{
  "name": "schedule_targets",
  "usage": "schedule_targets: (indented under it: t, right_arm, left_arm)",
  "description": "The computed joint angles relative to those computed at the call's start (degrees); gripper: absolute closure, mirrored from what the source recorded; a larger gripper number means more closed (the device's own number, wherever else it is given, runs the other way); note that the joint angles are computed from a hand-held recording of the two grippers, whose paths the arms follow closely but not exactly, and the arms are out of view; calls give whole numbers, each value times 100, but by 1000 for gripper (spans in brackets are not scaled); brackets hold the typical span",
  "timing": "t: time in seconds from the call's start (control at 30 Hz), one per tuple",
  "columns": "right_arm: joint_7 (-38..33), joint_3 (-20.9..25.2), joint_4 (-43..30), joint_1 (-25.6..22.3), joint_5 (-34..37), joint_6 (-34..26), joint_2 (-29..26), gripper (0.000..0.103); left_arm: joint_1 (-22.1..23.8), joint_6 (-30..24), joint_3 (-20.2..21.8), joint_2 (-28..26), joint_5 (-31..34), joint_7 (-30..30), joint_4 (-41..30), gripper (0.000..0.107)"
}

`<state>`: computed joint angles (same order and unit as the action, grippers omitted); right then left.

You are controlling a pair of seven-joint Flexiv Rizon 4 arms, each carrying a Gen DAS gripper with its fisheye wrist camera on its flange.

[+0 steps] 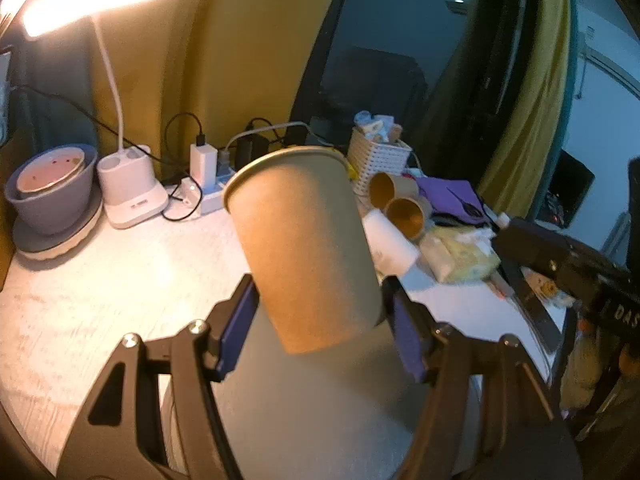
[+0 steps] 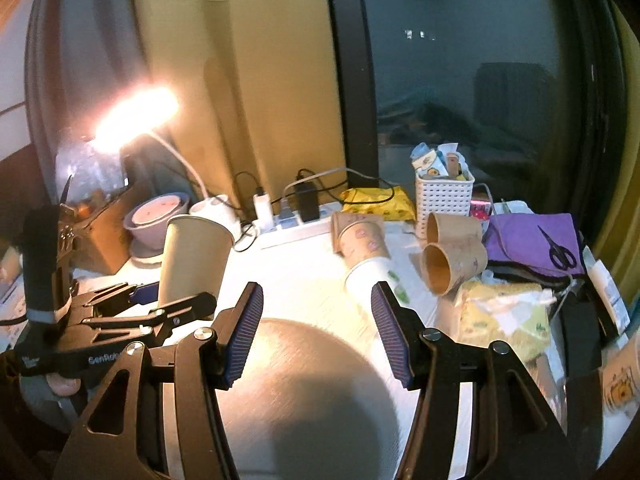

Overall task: Flip cup upright
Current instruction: 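Lift the tan cup with the left gripper and carry it over the mat, then grasp the cup with the right gripper while the left gripper holds it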

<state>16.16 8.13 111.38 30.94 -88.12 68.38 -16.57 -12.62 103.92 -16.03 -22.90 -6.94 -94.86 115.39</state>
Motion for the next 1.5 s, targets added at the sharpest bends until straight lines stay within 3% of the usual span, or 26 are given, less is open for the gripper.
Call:
schedule_targets:
  t: [0.3,0.67,0.83,0.9,1.03,1.17,1.23,1.5]
  right_arm:
    - [389,223,337,149,14,120,194,44]
    - [799,395,635,454,136,256,171,44]
    - [1408,365,579,456,-377,774,30,44]
    - [1478,409,549,480,-405,787,-24,44]
    - [1455,445,517,591,-301,753,-95,44]
    - [1481,461,439,674,-284,896,-202,43]
    - [1478,448,385,703,-279,1041,-276,33]
    - [2016,414,97,653,-761,1598,-535,32]
  left_arm:
    - [-473,471,383,483,237,-73,898,43]
    - [-430,792,161,791,741,-444,1786,43]
    - [-347,967,88,845,1026,-662,2058,43]
    - [-473,1139,224,846,1064,-664,2160,43]
    - [-1326,1814,896,704,493,-55,2399,42]
    - [-1190,2231,825,654,663,-7,2630,42]
    - [-1185,2379,813,635,674,51,2716,42]
    - [-1243,3135,788,460,810,274,2946,42]
